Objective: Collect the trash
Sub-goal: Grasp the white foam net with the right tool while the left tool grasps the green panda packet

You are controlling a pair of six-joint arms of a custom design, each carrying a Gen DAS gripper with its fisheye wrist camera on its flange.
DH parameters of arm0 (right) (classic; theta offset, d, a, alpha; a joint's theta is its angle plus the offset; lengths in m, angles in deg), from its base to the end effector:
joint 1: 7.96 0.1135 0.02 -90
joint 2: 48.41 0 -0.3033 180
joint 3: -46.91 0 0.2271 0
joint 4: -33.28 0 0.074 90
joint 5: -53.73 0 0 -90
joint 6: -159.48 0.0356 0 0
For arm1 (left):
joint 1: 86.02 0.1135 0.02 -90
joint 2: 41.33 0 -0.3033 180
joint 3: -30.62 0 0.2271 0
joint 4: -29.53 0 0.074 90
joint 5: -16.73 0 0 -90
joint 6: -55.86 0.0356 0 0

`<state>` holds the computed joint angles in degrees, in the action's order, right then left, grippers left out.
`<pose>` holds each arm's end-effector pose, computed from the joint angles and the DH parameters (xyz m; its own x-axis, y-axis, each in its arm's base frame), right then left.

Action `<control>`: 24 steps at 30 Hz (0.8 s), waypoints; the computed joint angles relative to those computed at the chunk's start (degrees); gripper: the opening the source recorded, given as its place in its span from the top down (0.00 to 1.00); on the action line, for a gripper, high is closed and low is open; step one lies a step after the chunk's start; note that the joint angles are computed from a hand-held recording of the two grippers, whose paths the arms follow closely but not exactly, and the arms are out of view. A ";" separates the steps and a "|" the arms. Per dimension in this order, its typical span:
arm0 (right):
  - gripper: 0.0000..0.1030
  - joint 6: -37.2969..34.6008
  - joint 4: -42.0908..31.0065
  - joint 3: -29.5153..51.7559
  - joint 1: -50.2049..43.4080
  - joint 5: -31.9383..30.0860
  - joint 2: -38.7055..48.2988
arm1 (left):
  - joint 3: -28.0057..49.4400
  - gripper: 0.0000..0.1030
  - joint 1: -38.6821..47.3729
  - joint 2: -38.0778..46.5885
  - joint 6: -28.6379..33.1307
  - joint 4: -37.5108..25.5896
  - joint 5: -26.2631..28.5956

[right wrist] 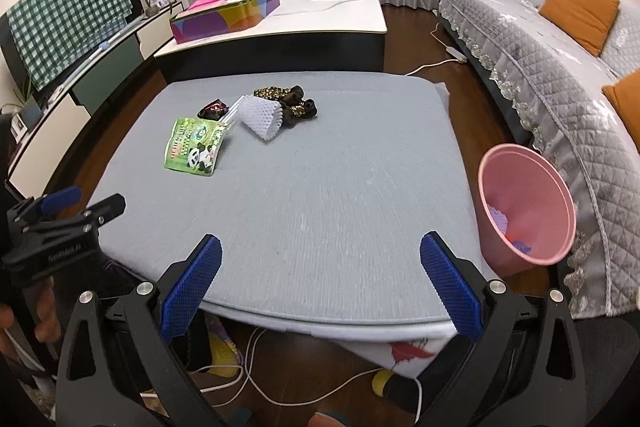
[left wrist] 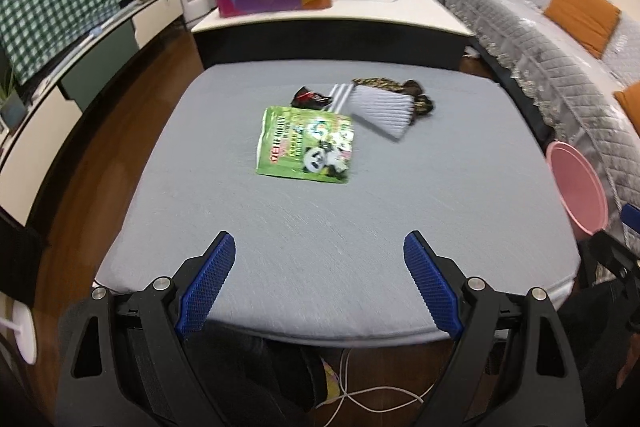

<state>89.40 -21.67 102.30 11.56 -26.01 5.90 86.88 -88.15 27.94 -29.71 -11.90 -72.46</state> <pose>0.1288 0.0389 0.2761 -0.7940 0.0742 -0.6034 0.0433 0.9969 0.0656 0.1975 -0.0078 0.2569 -0.8070 0.1073 -0.5807 0.1080 0.9936 0.0335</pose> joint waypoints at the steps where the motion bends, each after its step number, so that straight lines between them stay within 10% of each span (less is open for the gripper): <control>1: 0.05 -1.23 1.86 0.06 -0.63 -0.64 2.13 | 1.19 0.19 0.22 3.35 0.23 1.13 0.49; 16: 0.08 -14.73 26.95 13.41 -6.22 -8.45 41.67 | 17.18 0.19 3.38 34.87 -2.81 6.09 -2.45; 24: 0.34 -13.55 26.39 26.39 -4.41 -10.22 59.39 | 20.41 0.19 7.87 38.82 -5.11 4.67 -2.25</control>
